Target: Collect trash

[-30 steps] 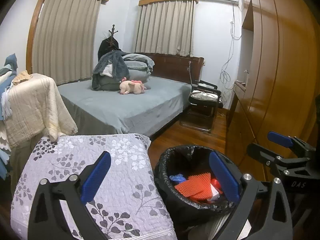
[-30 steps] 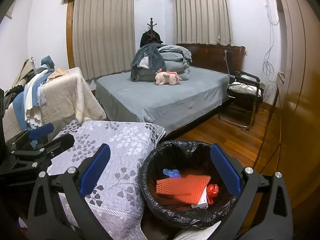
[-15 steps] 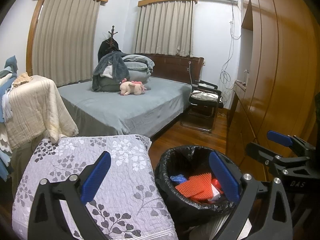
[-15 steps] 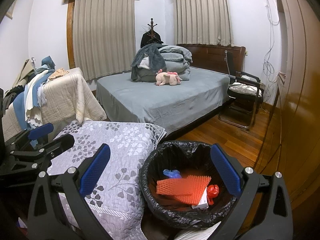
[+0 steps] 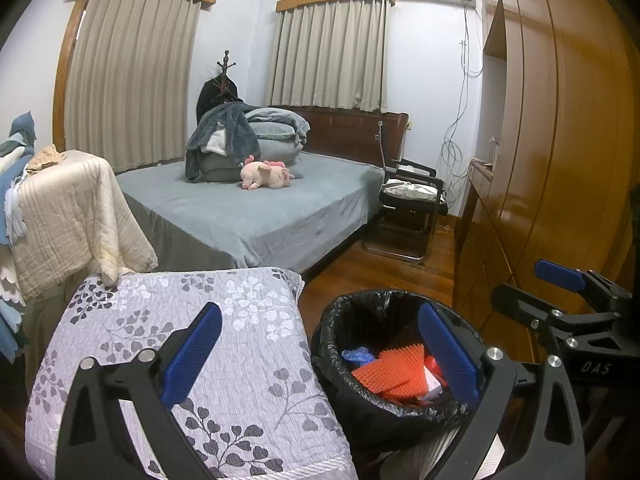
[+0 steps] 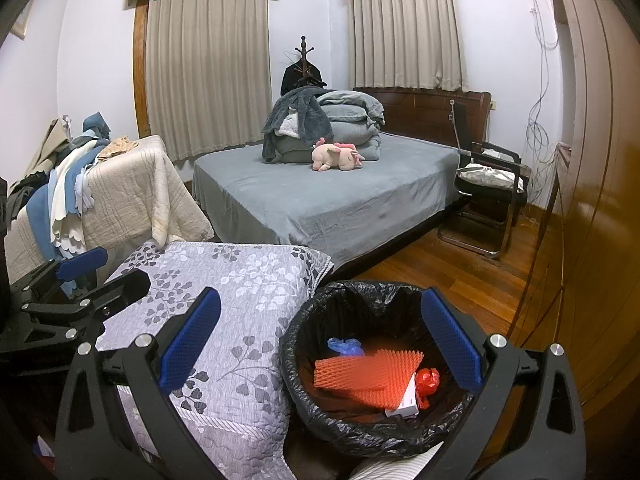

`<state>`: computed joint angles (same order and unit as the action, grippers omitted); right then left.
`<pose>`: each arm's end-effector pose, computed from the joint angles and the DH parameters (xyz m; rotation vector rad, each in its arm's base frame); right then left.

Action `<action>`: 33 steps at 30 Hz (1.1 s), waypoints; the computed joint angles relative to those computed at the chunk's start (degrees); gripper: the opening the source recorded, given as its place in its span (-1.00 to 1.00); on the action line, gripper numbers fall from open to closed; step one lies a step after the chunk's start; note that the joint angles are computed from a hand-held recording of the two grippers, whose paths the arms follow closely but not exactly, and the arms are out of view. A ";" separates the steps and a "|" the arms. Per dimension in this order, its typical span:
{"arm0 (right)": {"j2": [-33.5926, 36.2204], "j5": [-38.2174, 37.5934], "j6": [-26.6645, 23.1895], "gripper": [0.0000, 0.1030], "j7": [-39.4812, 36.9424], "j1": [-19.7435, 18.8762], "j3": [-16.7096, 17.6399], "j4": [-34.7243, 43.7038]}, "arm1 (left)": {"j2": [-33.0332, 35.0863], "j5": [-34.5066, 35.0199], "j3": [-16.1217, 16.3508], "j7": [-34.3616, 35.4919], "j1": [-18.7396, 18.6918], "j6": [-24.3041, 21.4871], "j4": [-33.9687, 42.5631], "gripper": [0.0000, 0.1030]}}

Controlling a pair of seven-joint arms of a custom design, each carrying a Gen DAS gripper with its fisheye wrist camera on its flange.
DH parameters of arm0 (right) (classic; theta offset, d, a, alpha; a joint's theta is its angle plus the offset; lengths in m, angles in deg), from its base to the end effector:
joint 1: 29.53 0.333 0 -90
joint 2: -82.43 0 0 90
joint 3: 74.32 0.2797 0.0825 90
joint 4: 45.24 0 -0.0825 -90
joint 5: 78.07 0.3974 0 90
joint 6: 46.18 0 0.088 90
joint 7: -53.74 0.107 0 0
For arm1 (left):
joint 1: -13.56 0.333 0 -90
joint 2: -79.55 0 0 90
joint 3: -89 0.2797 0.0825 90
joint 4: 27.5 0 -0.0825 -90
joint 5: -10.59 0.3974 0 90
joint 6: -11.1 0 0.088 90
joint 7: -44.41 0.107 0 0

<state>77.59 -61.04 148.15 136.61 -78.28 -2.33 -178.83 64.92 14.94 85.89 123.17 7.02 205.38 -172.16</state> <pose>0.5224 0.1970 0.4363 -1.6935 1.3220 -0.7618 0.4923 -0.0932 0.4643 -1.5261 1.6277 -1.1249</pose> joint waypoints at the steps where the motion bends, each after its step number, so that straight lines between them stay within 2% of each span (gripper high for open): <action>1: 0.03 -0.01 0.13 0.89 -0.04 0.00 -0.02 -0.06 | 0.05 -0.14 -0.36 0.08 0.29 0.03 0.03 0.88; 3: 0.05 0.49 -0.08 0.89 -0.40 -0.62 0.69 0.10 | 0.00 -0.09 -0.27 0.04 0.24 -0.04 0.01 0.88; 5: 0.02 0.19 0.11 0.89 -0.13 0.45 -0.43 -0.10 | -0.08 0.14 0.26 -0.10 -0.19 -0.19 0.01 0.88; 7: -0.13 0.61 -0.05 0.89 -0.42 -0.70 0.81 0.04 | 0.06 -0.23 -0.61 0.10 0.51 -0.02 0.07 0.88; 9: -0.01 -0.26 0.08 0.89 0.34 0.03 -0.12 -0.11 | 0.03 -0.06 -0.19 0.00 0.14 -0.12 0.07 0.88; 18: 0.15 0.40 0.01 0.89 -0.39 0.56 -0.50 0.01 | -0.08 0.15 0.24 -0.05 -0.21 -0.31 0.09 0.88; 20: 0.18 0.88 0.08 0.89 -0.92 0.75 -0.65 -0.01 | 0.08 -0.37 -0.85 0.19 0.67 -0.21 0.21 0.88; 24: 0.21 1.65 -0.04 0.89 -1.55 1.32 -1.03 0.08 | 0.02 -0.29 -0.54 0.21 0.37 -0.33 0.23 0.88; 26: 0.32 1.89 -0.01 0.89 -1.93 1.28 -0.99 0.10 | 0.07 -0.57 -1.02 0.32 0.75 -0.36 0.30 0.88; 28: 0.21 1.76 -0.22 0.89 -1.61 -0.49 0.77 0.28 | -0.07 -0.23 -0.17 0.23 0.06 -0.49 0.24 0.88; 33: 0.07 -0.93 -0.15 0.89 0.76 -0.67 0.36 0.09 | -0.05 -0.13 0.06 0.22 -0.09 -0.60 0.29 0.88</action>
<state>77.66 -61.97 148.01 137.38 -78.95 -1.97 -178.75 64.87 14.81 85.95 123.38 6.93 204.78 -171.87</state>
